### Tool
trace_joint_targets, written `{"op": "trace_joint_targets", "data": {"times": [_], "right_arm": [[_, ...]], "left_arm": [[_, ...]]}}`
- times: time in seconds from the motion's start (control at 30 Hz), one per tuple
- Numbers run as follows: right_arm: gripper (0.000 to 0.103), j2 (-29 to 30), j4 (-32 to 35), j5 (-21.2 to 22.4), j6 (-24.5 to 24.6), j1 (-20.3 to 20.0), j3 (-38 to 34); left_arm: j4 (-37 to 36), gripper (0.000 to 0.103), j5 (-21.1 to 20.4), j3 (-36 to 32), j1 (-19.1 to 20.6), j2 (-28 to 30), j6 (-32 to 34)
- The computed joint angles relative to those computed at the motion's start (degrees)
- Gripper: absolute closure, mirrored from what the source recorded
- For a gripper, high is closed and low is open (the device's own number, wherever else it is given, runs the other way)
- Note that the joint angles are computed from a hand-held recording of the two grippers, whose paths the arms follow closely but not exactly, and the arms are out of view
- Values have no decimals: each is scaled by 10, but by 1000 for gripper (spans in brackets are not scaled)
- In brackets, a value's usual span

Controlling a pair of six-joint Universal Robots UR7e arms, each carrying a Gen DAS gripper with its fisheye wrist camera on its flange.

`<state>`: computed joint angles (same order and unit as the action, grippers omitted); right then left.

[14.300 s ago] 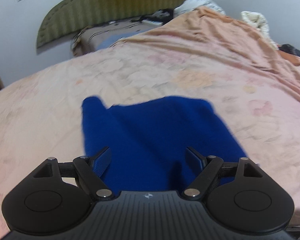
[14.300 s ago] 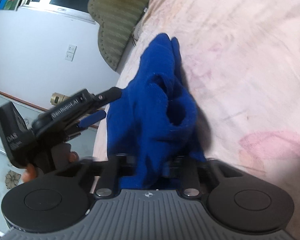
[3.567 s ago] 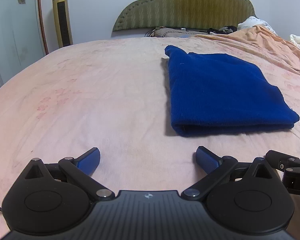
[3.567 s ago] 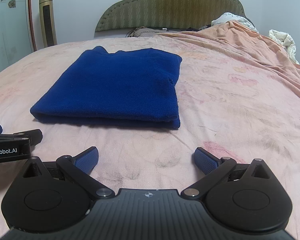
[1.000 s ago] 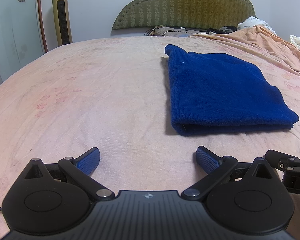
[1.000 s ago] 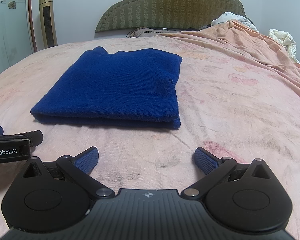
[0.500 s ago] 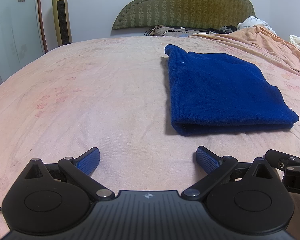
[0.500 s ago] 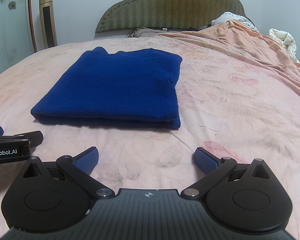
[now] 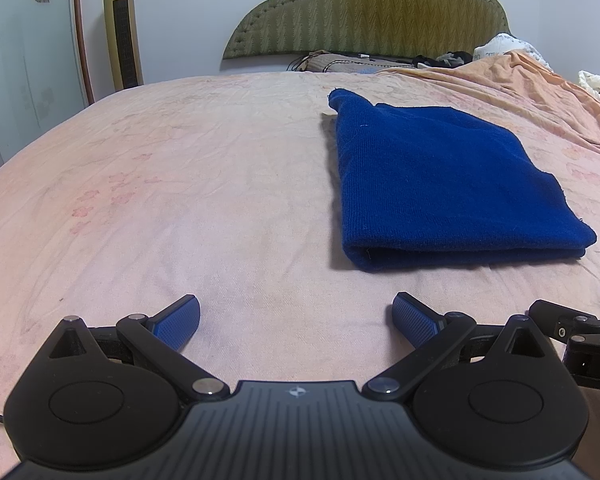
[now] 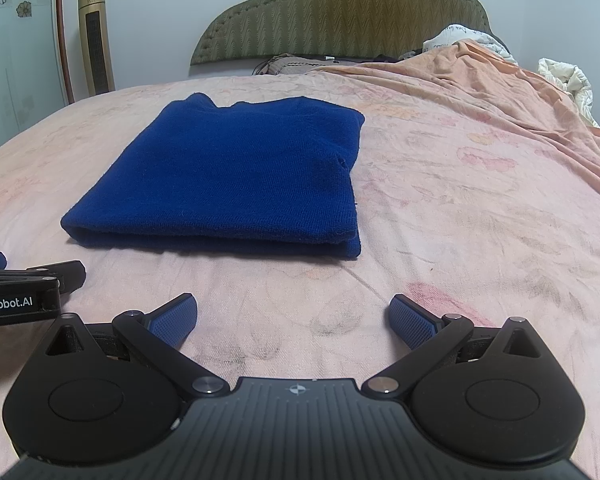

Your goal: Fold small clothes

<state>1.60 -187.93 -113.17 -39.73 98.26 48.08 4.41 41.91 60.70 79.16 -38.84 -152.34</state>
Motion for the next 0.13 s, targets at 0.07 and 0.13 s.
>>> {"op": "trace_joint_targets", "data": {"times": [0.07,0.13], "right_arm": [[0,1,1,0,0,0,-2],[0,1,-1,0,0,0,0]], "left_arm": [[4,0,5,1,1,-2,-3],[20,0,11,-1,1,-4,-7]]}}
